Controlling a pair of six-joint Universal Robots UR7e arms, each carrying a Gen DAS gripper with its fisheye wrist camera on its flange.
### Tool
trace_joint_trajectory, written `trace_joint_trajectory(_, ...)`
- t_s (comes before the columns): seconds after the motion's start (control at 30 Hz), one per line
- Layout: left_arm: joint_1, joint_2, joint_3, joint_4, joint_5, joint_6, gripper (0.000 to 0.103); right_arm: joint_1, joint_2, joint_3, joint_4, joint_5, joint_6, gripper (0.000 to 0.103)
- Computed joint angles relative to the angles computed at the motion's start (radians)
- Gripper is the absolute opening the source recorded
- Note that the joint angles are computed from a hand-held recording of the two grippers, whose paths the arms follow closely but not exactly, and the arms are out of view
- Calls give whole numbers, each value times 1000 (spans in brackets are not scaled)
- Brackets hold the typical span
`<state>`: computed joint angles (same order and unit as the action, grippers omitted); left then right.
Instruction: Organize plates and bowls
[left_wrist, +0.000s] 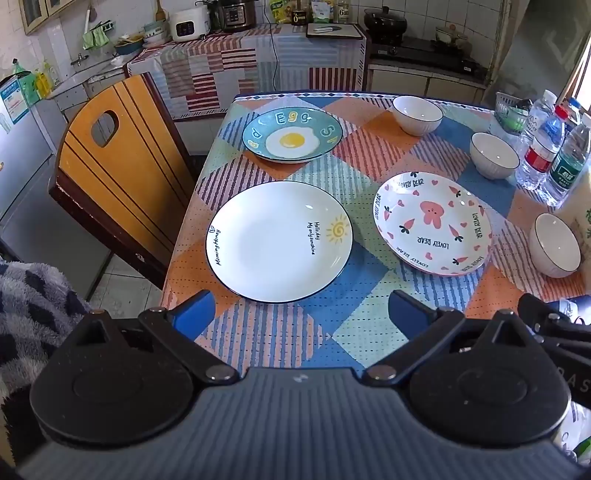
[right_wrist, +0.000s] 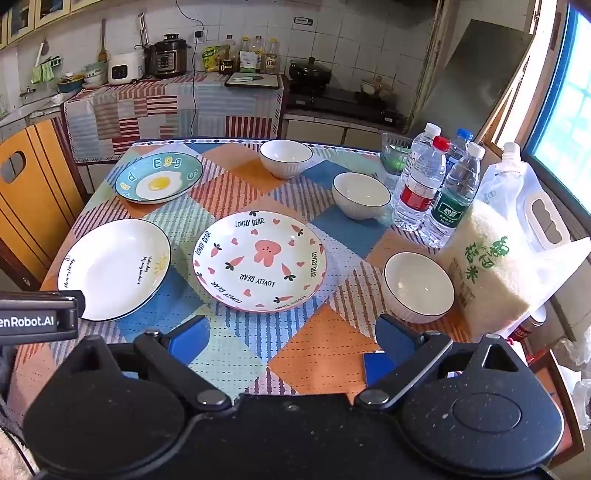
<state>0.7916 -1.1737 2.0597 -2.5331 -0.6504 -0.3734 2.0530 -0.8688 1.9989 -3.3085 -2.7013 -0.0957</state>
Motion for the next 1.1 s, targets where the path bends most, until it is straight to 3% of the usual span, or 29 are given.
trace_joint_trajectory(0.53,10,-1,9,-6,-7,14,101,11,-3,-4,34,-2,31,98)
trace_joint_trajectory(0.67,7,-7,8,6,-4,12,101,-5,4,4,-7,8,-4,98)
trace_joint_trajectory(1.1,12,-5,5,22,-8,8,101,-5,8,2,-6,9,1,98)
